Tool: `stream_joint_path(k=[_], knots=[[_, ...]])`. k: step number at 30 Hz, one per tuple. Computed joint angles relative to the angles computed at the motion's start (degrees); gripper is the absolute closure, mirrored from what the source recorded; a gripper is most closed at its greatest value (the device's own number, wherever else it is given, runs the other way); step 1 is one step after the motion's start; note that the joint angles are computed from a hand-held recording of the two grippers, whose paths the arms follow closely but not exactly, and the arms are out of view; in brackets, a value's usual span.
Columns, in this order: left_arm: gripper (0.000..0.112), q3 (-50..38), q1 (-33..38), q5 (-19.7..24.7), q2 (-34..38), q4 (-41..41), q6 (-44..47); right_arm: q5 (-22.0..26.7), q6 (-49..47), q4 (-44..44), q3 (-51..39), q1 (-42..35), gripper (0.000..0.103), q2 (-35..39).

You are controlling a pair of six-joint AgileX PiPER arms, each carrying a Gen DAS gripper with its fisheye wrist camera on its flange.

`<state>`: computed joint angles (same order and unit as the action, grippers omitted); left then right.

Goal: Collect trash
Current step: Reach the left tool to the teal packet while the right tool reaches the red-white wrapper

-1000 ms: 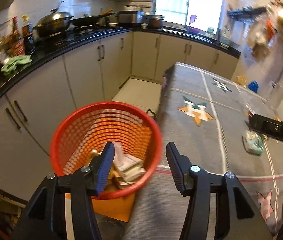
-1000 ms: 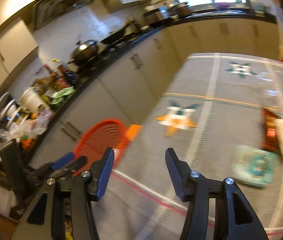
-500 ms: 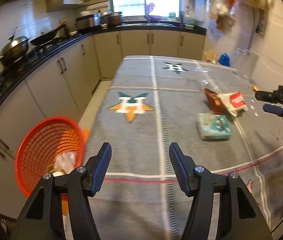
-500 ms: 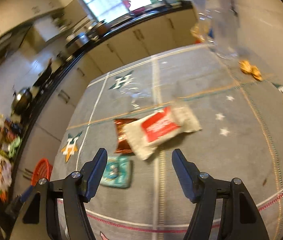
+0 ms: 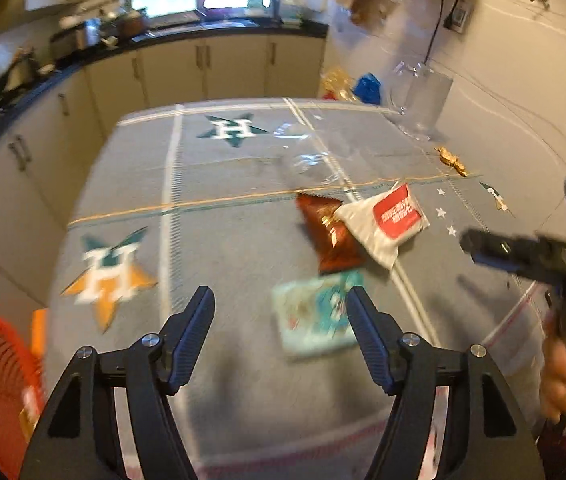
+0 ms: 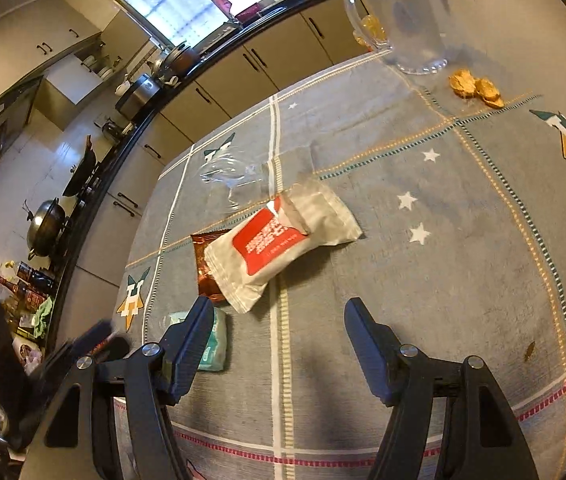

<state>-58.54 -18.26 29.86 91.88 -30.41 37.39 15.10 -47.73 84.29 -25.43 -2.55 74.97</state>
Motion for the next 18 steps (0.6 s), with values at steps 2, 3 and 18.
stream_joint_path(k=[2, 3, 18], knots=[[0.045, -5.66, -1.29, 1.56, 6.65, 0.59, -1.39, 1.33, -2.20, 1.39, 0.69, -1.78, 0.031, 0.00], [0.045, -8.12, -1.58, 2.56, 9.47, 1.08, -2.42, 1.88, -3.13, 1.99, 1.04, -2.53, 0.031, 0.02], [0.044, 4.82, -9.30, -3.33, 3.36, 1.38, 11.46, 11.14, -2.50, 4.39, -7.40, -7.29, 0.029, 12.31]])
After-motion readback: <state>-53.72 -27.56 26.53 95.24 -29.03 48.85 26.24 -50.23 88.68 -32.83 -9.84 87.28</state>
